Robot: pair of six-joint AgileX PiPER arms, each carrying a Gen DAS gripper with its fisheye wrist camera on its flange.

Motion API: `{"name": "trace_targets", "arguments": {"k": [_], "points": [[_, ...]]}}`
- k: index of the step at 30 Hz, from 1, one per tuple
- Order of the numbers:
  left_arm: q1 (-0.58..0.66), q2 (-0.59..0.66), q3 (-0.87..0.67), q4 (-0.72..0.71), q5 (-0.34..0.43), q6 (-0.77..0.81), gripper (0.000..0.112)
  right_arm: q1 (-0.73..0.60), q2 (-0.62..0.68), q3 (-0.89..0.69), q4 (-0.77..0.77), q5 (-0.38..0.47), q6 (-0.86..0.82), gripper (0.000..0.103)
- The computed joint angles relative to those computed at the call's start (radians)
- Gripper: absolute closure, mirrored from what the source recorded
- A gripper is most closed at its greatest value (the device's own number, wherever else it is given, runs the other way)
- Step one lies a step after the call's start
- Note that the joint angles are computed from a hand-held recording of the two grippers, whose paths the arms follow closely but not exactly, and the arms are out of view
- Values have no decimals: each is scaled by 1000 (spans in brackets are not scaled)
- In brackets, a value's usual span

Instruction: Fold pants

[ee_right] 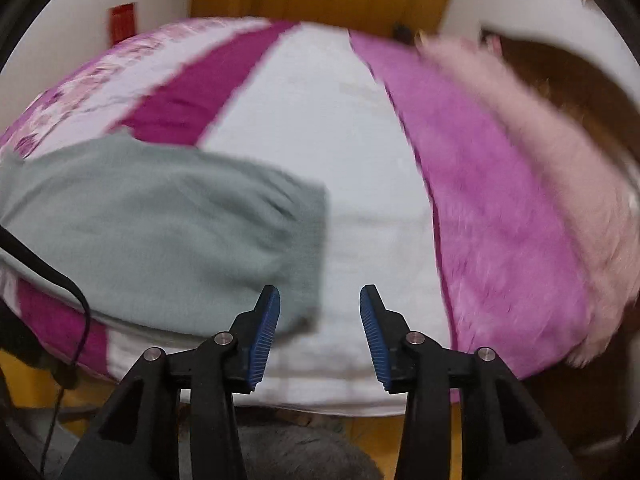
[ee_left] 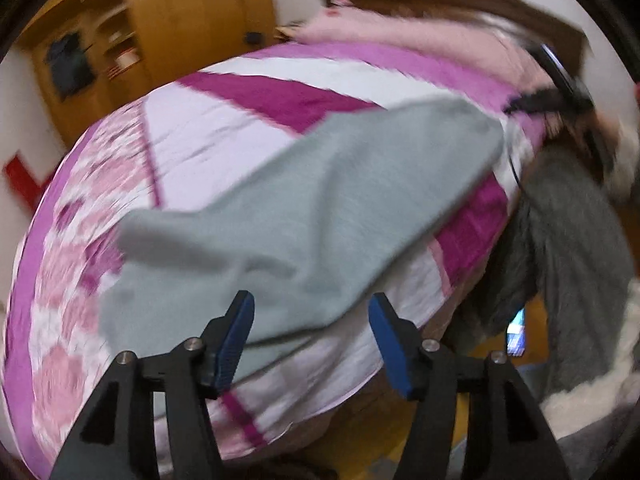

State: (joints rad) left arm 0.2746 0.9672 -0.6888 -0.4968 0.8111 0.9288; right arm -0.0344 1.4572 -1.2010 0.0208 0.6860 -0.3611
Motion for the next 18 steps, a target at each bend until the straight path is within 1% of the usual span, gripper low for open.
{"name": "trace_targets", "arguments": {"k": [1, 2, 3, 5, 7, 8, 10, 11, 13, 14, 16, 17, 18], "points": [[86, 11, -17, -45, 34, 51, 46, 40, -14, -8, 9, 13, 8, 63], [160, 29, -33, -75, 48, 83, 44, 105, -22, -23, 19, 34, 25, 63], [199, 43, -44, -81, 47, 88, 41, 152, -22, -32, 25, 37, 32, 63], [296, 104, -75, -73, 12, 66, 41, 284, -19, -38, -3, 13, 80, 63], [389, 155, -96, -108, 11, 92, 41, 457, 27, -74, -51, -25, 142, 64], [438, 179, -101, -139, 20, 126, 41, 514, 47, -82, -59, -52, 152, 64], [541, 219, -103, -203, 46, 206, 41, 643, 137, -156, -47, -83, 153, 65], [580, 237, -102, -230, 64, 230, 41, 711, 208, -223, -30, -89, 141, 65], [652, 283, -117, -263, 118, 244, 41, 799, 306, -314, -30, -88, 140, 68], [681, 308, -135, -270, 140, 241, 41, 846, 386, -399, -20, -72, 120, 69], [733, 320, -139, -303, 164, 246, 41, 904, 494, -519, -10, -47, 76, 74], [759, 322, -140, -312, 178, 247, 41, 936, 549, -581, -32, -37, 69, 74], [791, 338, -149, -322, 197, 254, 41, 959, 575, -603, -55, -38, 66, 74]]}}
